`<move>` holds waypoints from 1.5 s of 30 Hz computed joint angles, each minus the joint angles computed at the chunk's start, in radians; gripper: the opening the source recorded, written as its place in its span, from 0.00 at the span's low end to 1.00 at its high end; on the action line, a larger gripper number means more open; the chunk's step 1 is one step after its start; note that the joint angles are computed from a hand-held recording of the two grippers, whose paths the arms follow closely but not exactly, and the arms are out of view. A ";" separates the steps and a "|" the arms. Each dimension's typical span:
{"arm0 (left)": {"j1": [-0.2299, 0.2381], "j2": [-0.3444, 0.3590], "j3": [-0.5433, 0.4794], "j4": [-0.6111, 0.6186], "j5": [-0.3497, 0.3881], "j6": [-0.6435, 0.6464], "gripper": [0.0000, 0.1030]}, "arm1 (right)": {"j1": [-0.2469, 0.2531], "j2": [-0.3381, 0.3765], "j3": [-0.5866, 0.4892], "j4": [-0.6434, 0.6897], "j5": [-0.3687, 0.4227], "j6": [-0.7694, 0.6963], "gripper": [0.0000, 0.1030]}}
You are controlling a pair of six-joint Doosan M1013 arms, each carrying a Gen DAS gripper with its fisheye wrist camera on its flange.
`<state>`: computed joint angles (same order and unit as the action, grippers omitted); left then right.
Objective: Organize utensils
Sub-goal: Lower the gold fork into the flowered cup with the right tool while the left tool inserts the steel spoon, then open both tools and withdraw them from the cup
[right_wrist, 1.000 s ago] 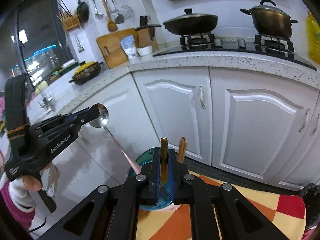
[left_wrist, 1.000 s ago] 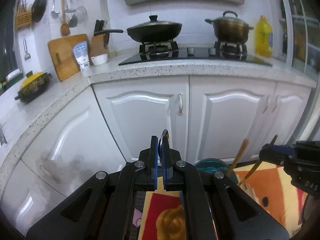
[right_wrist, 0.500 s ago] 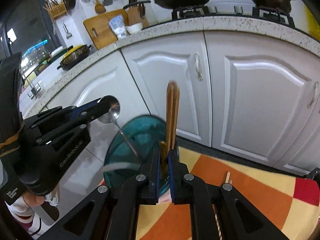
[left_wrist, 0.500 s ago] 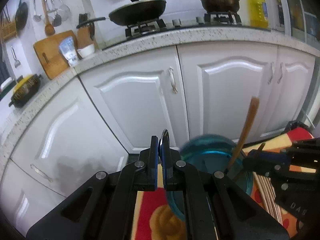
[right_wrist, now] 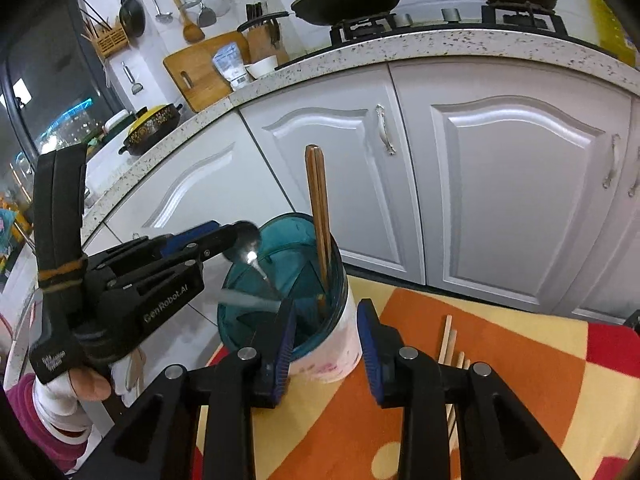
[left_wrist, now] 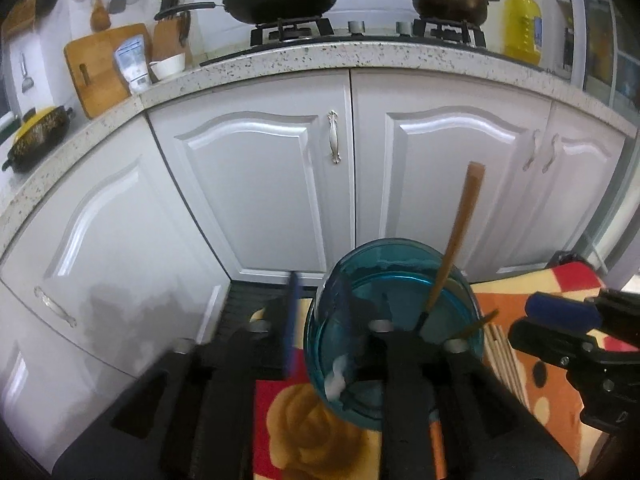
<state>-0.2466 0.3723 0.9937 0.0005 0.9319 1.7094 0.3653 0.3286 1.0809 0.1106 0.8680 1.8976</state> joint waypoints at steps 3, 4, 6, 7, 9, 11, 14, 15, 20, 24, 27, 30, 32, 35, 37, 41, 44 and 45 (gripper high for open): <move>0.008 -0.016 0.012 -0.027 -0.005 -0.011 0.40 | 0.010 -0.012 0.009 -0.035 0.004 0.027 0.33; 0.009 -0.023 0.019 -0.032 -0.007 -0.014 0.40 | 0.012 -0.015 0.010 -0.038 0.006 0.029 0.33; 0.010 -0.037 0.032 -0.034 -0.012 -0.019 0.40 | 0.018 -0.025 0.019 -0.055 0.004 0.038 0.33; 0.011 -0.043 0.037 -0.039 -0.015 -0.018 0.41 | 0.020 -0.032 0.026 -0.064 0.000 0.044 0.33; 0.012 -0.059 0.053 -0.047 -0.024 -0.013 0.41 | 0.024 -0.041 0.035 -0.077 -0.003 0.054 0.33; 0.011 -0.073 0.069 -0.049 -0.033 -0.012 0.41 | 0.027 -0.049 0.042 -0.093 0.003 0.066 0.33; 0.011 -0.092 0.090 -0.062 -0.042 -0.005 0.41 | 0.032 -0.061 0.053 -0.117 0.016 0.082 0.34; 0.011 -0.099 0.098 -0.068 -0.045 -0.001 0.41 | 0.033 -0.066 0.060 -0.125 0.019 0.088 0.34; 0.006 -0.127 0.134 -0.094 -0.054 0.021 0.41 | 0.030 -0.088 0.093 -0.134 0.033 0.112 0.35; 0.001 -0.142 0.156 -0.106 -0.053 0.035 0.42 | 0.030 -0.108 0.121 -0.149 0.038 0.132 0.36; -0.003 -0.148 0.165 -0.106 -0.051 0.035 0.42 | 0.032 -0.117 0.134 -0.157 0.034 0.150 0.36; -0.004 -0.153 0.170 -0.109 -0.052 0.030 0.42 | 0.033 -0.123 0.142 -0.160 0.032 0.158 0.36; -0.004 -0.156 0.174 -0.109 -0.053 0.028 0.42 | 0.035 -0.125 0.144 -0.165 0.032 0.162 0.36; -0.006 -0.160 0.180 -0.110 -0.051 0.025 0.42 | 0.035 -0.126 0.146 -0.166 0.032 0.163 0.37; -0.007 -0.165 0.187 -0.112 -0.053 0.024 0.45 | 0.035 -0.129 0.149 -0.169 0.035 0.167 0.39; -0.005 -0.173 0.201 -0.129 -0.049 0.033 0.47 | 0.034 -0.138 0.163 -0.173 0.038 0.180 0.39; -0.004 -0.178 0.208 -0.143 -0.042 0.034 0.47 | 0.031 -0.143 0.176 -0.173 0.045 0.188 0.40; -0.002 -0.179 0.210 -0.150 -0.038 0.036 0.47 | 0.031 -0.145 0.182 -0.174 0.050 0.192 0.40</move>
<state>-0.2491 0.1933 1.2035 -0.1492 0.8940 1.7451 0.3958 0.1834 1.2633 -0.0639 0.9179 2.0900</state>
